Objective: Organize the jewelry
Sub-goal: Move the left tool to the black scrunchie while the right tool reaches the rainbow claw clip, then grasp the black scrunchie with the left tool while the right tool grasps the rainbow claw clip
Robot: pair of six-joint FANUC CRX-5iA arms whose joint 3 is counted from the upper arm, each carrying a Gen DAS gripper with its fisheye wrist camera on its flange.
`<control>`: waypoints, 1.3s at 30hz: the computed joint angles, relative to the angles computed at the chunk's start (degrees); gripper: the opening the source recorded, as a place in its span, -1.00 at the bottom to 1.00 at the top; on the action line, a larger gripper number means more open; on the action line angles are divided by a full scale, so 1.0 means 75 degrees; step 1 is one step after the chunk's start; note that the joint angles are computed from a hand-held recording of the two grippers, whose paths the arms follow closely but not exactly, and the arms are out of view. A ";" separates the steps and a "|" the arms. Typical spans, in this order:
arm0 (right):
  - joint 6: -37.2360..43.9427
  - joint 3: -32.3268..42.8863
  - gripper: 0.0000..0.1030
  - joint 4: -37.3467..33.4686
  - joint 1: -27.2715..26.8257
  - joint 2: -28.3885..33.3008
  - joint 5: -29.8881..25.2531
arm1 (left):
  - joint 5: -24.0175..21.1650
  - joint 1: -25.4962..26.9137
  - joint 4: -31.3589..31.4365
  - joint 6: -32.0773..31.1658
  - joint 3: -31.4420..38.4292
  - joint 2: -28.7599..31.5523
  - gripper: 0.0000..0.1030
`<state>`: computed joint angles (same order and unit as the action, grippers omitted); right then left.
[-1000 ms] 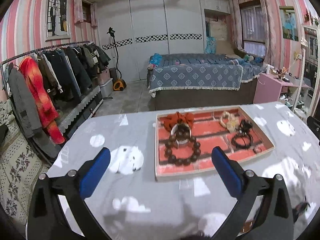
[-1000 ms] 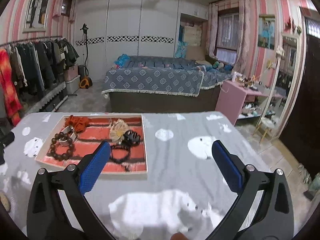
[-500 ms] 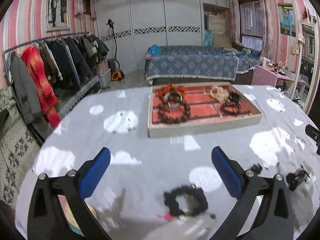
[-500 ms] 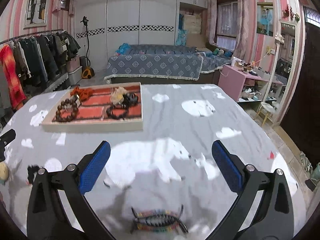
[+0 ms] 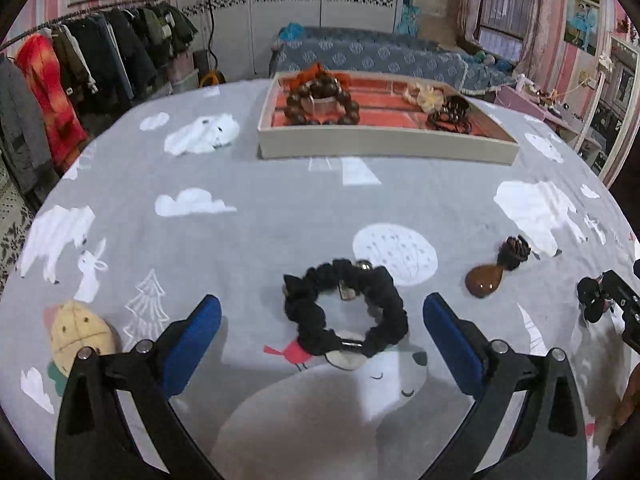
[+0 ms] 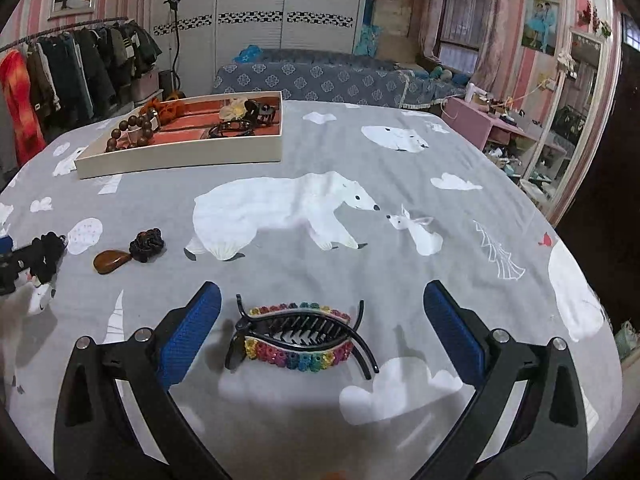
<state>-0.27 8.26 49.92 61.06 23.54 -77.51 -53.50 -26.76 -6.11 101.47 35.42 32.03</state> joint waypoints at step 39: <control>0.0477 0.0509 0.52 -0.1447 -0.0271 0.0136 0.0272 | -0.0842 -0.0088 -0.0054 -0.0256 0.0883 0.0637 -0.45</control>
<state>3.30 12.07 39.07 59.02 24.56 -75.47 -59.82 -27.42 -6.51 99.55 42.04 36.80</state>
